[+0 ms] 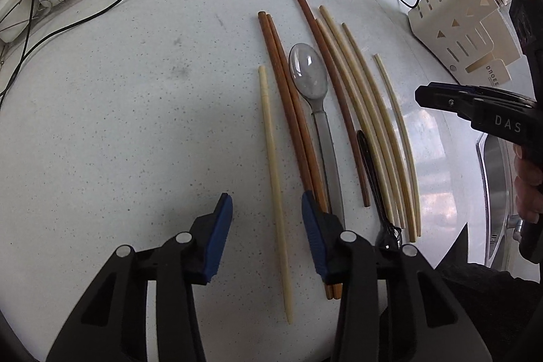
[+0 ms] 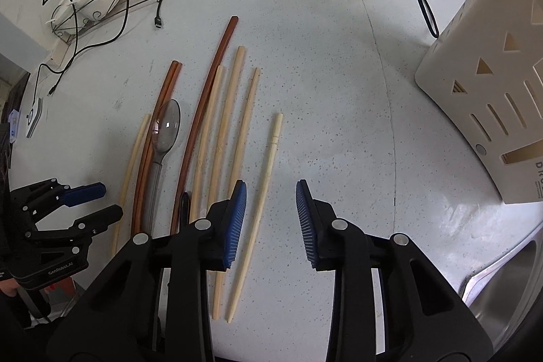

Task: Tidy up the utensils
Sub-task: 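Move the left tool down toward the row of chopsticks, then close the left gripper on a pale wooden chopstick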

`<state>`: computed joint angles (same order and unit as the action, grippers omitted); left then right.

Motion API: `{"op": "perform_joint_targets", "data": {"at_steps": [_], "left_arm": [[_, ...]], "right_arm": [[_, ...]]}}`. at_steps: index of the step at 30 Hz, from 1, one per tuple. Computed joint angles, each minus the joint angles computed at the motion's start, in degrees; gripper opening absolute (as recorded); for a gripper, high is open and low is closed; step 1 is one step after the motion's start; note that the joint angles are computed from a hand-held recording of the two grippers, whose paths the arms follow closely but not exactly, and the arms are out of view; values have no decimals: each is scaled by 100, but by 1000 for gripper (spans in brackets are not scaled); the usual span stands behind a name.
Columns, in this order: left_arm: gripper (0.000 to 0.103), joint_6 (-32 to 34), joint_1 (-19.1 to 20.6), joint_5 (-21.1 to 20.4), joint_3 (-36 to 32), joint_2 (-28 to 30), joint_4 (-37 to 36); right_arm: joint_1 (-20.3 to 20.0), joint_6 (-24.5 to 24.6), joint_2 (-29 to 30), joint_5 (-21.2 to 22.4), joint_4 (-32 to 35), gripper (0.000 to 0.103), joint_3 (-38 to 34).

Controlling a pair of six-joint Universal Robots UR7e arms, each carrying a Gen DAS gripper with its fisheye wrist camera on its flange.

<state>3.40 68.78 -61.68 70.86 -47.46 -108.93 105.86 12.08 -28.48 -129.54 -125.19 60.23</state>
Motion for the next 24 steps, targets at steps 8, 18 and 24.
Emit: {"op": "perform_joint_targets", "data": {"at_steps": [8, 18, 24], "left_arm": [[41, 44, -88, 271, -163, 187, 90], [31, -130, -251, 960, -311, 366, 562], [26, -100, -337, 1276, -194, 396, 492]], "right_arm": [[-1, 49, -36, -10, -56, 29, 68], [-1, 86, -100, -89, -133, 29, 166], [-14, 128, -69, -36, -43, 29, 155]]}}
